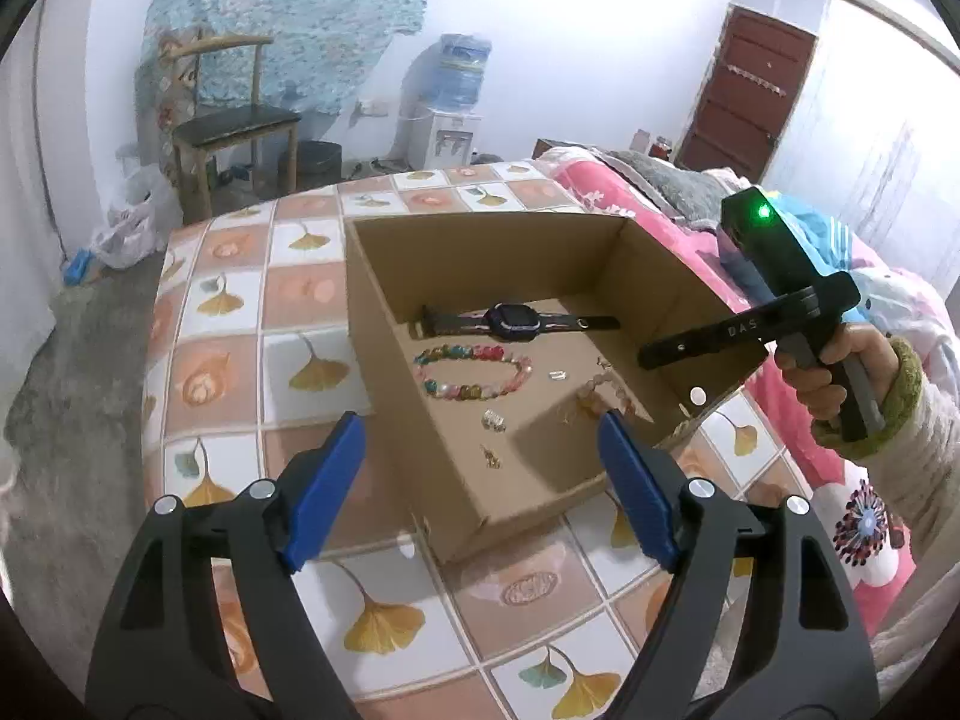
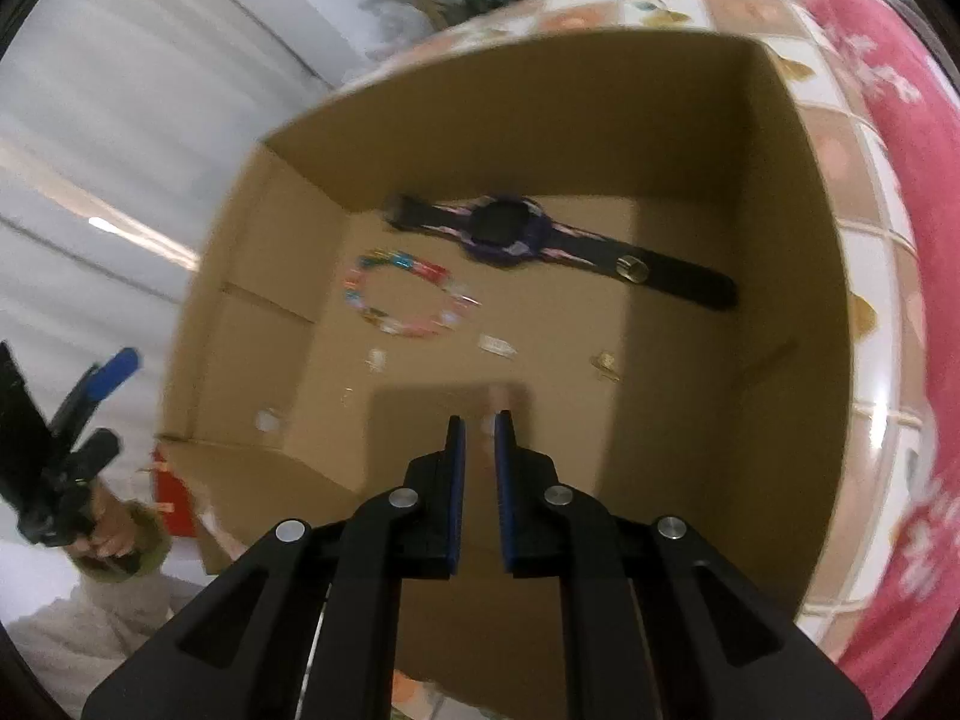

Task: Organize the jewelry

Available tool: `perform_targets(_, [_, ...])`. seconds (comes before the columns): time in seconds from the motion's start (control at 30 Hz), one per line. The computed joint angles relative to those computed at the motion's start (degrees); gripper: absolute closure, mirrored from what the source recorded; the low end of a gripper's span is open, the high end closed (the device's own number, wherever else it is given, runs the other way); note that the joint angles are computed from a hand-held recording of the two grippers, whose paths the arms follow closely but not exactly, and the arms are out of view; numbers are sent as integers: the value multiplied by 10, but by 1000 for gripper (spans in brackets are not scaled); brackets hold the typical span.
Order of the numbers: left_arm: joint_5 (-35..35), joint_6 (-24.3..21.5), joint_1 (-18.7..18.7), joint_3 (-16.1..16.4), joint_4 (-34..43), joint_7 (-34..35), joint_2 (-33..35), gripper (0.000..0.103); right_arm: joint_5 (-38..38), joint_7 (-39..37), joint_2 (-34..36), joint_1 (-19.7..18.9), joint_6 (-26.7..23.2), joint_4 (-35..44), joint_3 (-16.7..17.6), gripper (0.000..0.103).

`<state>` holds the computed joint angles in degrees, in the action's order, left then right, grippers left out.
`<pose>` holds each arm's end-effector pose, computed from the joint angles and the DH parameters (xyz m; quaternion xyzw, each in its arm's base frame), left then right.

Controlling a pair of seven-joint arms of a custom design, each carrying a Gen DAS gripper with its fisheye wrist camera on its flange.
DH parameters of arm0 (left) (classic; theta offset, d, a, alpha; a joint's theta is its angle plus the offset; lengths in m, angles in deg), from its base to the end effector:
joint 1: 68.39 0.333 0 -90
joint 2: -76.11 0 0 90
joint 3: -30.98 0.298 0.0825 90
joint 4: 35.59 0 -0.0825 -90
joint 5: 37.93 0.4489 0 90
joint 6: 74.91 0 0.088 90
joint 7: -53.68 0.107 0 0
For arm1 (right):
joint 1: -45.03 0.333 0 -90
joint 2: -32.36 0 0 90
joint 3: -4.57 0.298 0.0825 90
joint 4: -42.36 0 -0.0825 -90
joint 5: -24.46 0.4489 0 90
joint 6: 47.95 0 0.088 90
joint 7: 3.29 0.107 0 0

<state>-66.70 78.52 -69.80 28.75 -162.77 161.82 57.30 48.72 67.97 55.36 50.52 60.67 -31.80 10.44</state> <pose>0.5704 -0.0231 0.5616 -0.6359 0.6512 -0.3716 0.1831 0.7381 0.1651 0.5225 -0.8127 0.5289 0.0738 0.2332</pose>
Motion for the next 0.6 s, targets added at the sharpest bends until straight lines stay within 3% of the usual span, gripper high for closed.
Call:
perform_targets(0.23, [27,41,6,-8,-49,-24,-32,24,-6,5,-92,5,75,-108,-12,91])
perform_targets(0.4, [24,70,-3,-8,-64,-23,-41,23,-9,-23,-144,19,123,-170,-17,81])
perform_targets(0.47, [92,89,41,-49,-53,-89,-22,23,-18,-32,-151,28,123,-176,-18,81])
perform_targets(0.53, [116,98,43,-51,-33,-109,1,23,-7,-44,-145,32,109,-167,-17,81])
perform_targets(0.6, [140,76,45,-52,3,-127,36,23,6,-42,-130,33,86,-149,-17,81])
